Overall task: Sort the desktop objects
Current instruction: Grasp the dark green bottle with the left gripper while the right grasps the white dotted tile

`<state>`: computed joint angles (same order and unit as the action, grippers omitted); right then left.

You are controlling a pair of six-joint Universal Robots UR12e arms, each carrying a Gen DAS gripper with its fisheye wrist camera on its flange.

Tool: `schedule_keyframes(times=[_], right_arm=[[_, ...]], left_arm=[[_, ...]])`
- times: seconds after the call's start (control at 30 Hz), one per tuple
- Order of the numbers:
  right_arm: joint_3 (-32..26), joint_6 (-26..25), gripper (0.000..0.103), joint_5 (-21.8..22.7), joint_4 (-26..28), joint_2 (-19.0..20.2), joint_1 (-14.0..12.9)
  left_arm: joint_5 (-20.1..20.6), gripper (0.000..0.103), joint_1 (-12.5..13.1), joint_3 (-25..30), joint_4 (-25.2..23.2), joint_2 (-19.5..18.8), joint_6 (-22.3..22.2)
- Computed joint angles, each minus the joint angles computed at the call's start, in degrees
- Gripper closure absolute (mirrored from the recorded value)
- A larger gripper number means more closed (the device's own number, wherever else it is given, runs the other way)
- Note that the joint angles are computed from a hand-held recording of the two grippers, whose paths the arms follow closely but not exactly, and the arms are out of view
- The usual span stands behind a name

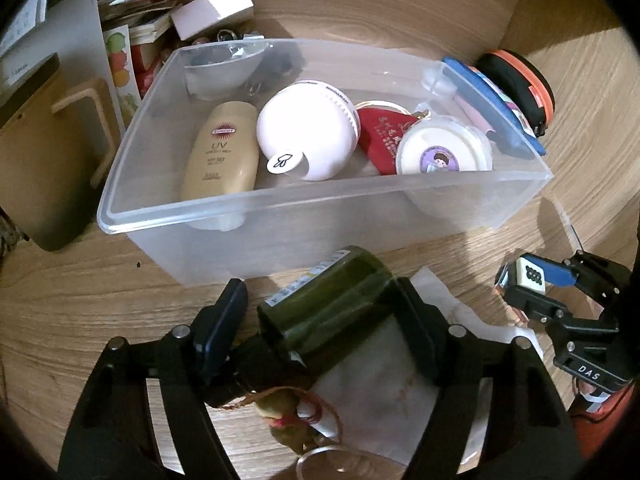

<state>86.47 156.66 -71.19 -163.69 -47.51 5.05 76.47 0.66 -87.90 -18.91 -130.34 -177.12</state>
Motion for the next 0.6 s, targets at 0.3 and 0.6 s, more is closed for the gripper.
schedule_keyframes(times=[0.3, 0.6], right_arm=[[1.1, 2.0, 0.069, 1.7, -3.9, -1.0, -0.5], [1.5, 3.5, 0.069, 2.6, -6.7, -1.8, -0.4]], left_arm=[[1.9, 0.040, -0.1, -1.6, 3.6, 0.7, 1.0], [2.5, 0.054, 0.5, -4.0, 9.3, 2.8, 0.3]])
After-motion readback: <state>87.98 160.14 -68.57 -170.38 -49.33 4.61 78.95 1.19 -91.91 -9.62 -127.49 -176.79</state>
